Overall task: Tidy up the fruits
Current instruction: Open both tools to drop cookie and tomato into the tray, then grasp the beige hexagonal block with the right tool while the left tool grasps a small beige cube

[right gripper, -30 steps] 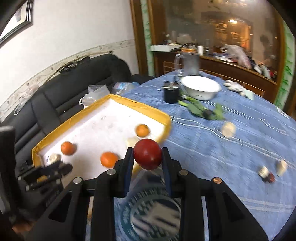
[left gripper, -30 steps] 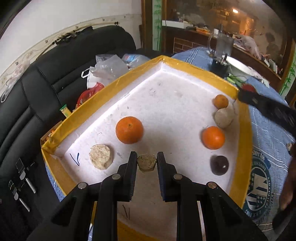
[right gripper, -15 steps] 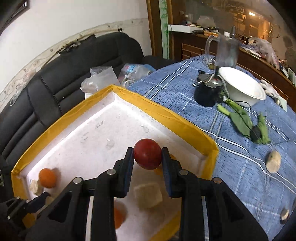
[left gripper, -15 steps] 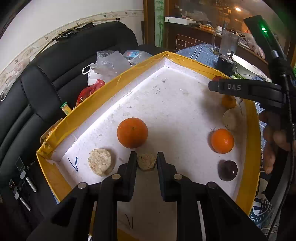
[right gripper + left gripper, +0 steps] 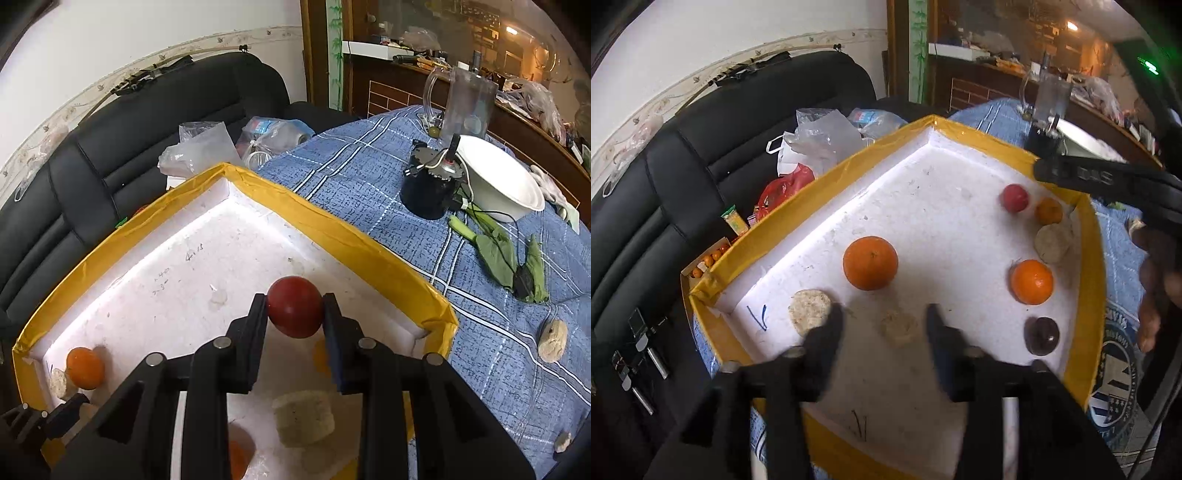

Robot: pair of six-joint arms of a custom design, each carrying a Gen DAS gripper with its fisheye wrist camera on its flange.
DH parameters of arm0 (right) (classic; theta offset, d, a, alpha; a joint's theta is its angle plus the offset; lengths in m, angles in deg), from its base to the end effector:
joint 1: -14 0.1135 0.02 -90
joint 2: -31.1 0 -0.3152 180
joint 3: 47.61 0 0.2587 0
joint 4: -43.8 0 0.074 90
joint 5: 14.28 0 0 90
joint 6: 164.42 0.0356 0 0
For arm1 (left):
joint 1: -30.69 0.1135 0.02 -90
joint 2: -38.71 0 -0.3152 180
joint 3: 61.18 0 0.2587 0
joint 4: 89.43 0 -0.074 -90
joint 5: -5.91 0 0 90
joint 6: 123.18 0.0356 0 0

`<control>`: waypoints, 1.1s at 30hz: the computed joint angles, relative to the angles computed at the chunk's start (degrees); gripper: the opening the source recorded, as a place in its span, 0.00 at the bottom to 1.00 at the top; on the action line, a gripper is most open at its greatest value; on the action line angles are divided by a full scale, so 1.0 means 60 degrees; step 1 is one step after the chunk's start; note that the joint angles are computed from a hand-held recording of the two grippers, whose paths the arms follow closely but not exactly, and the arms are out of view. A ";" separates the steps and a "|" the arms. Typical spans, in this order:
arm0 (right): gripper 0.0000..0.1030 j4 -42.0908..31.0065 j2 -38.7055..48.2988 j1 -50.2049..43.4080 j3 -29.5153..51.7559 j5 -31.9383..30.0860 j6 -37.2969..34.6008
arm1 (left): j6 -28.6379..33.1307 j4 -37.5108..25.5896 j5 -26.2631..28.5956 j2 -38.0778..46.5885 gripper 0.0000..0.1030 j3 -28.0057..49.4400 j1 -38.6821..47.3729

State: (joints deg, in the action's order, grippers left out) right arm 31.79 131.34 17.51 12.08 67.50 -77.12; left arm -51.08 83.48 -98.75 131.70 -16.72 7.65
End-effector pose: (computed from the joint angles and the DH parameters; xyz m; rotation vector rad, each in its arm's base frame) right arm 0.3381 0.0258 0.1688 -0.1949 2.4764 0.1844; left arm 0.2511 -0.0970 0.1449 0.0127 2.4957 0.0307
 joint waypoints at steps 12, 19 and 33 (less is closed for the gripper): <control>0.66 -0.0218 -0.3677 -0.2128 -0.2458 -0.0709 -0.0675 | -0.1030 0.0037 -0.0470 -0.0837 0.74 -0.0241 -0.1861; 0.66 -0.1553 -0.5192 -0.7574 -0.3693 -0.3467 -0.3609 | -0.1018 -0.0063 -0.0754 0.0136 0.75 0.0649 -0.4035; 0.64 -0.1080 -0.0532 -1.2782 -0.1244 -0.3693 -0.6094 | -0.0804 -0.1094 -0.0380 0.3280 0.74 0.4343 -0.5946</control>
